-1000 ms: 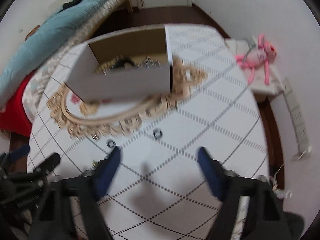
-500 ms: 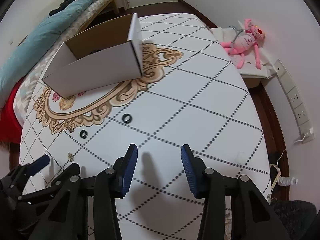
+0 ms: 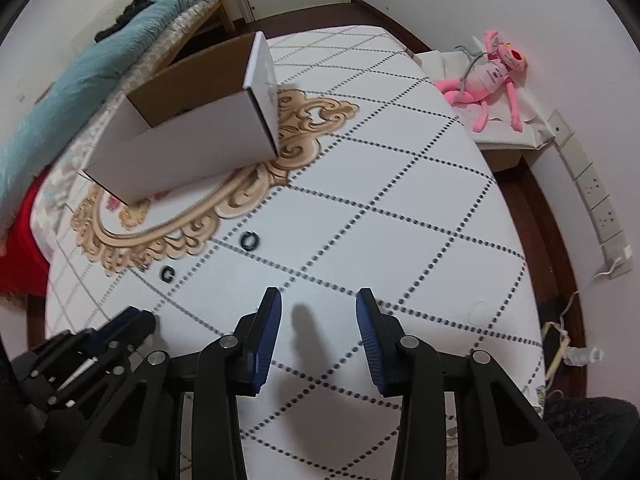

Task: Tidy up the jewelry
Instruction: 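Grasp the small gold charm with left tool while right tool grasps a black ring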

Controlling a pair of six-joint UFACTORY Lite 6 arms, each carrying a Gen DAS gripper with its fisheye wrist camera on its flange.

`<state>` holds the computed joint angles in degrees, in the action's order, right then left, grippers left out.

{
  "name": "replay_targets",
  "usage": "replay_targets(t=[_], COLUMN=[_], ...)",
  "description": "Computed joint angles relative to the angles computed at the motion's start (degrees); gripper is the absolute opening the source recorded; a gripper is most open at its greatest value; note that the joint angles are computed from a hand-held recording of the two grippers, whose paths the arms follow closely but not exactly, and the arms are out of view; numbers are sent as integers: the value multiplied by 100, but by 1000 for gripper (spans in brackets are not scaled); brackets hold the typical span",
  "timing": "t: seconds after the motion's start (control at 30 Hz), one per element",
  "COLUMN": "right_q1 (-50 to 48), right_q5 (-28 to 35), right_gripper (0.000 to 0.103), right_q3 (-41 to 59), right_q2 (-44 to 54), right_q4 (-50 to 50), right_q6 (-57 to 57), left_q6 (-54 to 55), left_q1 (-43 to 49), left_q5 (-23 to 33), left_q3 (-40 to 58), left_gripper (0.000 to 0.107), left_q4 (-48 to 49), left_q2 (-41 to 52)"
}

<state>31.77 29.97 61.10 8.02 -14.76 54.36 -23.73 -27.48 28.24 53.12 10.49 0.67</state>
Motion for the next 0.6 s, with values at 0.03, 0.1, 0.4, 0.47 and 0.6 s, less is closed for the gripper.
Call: replay_targets(t=[0.03,0.1,0.4,0.47,0.6], right_q1=[-82,-122,61,145,520], right_q5=[-175,-246,-294,-191,274], right_gripper=[41,43,42,43,24], right_q3=[17,183,1287,1517,1983], right_q2=[9,165,1368,1605,2035], right_q4=[357,611,14,-199,-1243], right_q6=[-363,-690,-502,-406,235], left_q6=[96,227,911,1111,1560], left_q1=[84,287,1099,1227,1433], left_q5=[7,8,-26,-14,29], left_q3=[26,24,144,143,52], left_gripper=[4,4,4,4,4], left_q4=[-54,-147,-705,-896,-1353], left_q2=[9,-24,145,138,17])
